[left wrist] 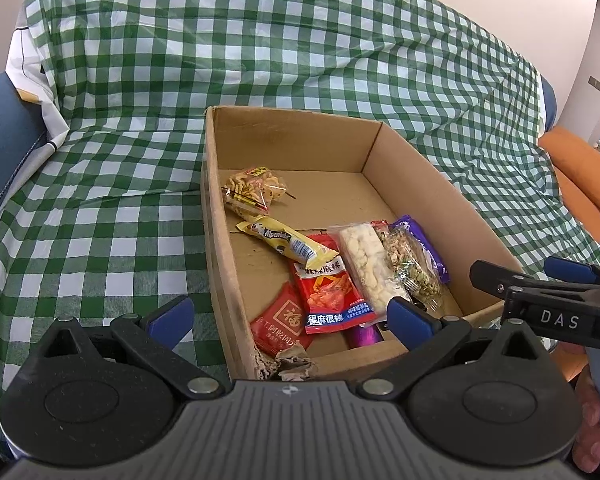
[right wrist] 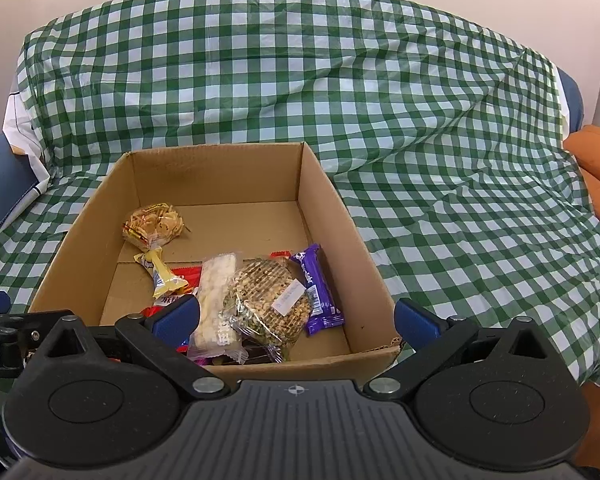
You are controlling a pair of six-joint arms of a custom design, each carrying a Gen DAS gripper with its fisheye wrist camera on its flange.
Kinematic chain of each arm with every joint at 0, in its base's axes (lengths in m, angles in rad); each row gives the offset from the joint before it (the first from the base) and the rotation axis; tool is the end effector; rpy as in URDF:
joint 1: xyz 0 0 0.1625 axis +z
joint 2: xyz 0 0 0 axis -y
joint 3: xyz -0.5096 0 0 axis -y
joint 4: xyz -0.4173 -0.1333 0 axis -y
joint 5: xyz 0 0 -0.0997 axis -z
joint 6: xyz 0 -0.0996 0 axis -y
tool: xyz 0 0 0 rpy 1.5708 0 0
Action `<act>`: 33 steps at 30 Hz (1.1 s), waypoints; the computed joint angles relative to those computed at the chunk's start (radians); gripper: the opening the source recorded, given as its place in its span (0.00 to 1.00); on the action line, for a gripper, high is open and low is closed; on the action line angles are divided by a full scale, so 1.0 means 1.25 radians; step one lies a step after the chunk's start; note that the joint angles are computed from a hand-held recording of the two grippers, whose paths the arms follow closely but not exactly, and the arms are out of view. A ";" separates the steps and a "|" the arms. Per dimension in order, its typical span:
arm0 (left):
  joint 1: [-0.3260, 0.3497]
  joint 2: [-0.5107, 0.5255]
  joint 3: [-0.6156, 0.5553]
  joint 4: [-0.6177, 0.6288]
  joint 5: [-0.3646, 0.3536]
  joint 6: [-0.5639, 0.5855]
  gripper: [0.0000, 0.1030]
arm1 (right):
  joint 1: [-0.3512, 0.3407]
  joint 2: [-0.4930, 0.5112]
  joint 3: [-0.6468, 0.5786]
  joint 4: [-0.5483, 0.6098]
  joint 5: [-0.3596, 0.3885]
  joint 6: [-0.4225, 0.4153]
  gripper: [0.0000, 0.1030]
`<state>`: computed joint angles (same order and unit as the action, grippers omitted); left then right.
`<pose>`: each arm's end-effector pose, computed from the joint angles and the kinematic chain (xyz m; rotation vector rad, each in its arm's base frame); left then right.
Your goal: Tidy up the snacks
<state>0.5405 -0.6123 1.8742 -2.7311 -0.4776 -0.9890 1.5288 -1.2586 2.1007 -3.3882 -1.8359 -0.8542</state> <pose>-0.4333 -0.5187 0.0022 0.1161 2.2483 -1.0983 0.0832 -0.5739 0.3648 0.7648 -2.1933 0.9737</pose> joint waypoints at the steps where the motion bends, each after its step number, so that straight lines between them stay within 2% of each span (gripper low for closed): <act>1: 0.000 0.000 0.000 0.000 0.000 -0.001 1.00 | 0.000 0.000 0.000 0.000 0.001 -0.001 0.99; 33: 0.001 -0.001 0.000 -0.003 0.002 -0.002 1.00 | -0.003 0.000 -0.009 0.019 0.013 -0.016 0.99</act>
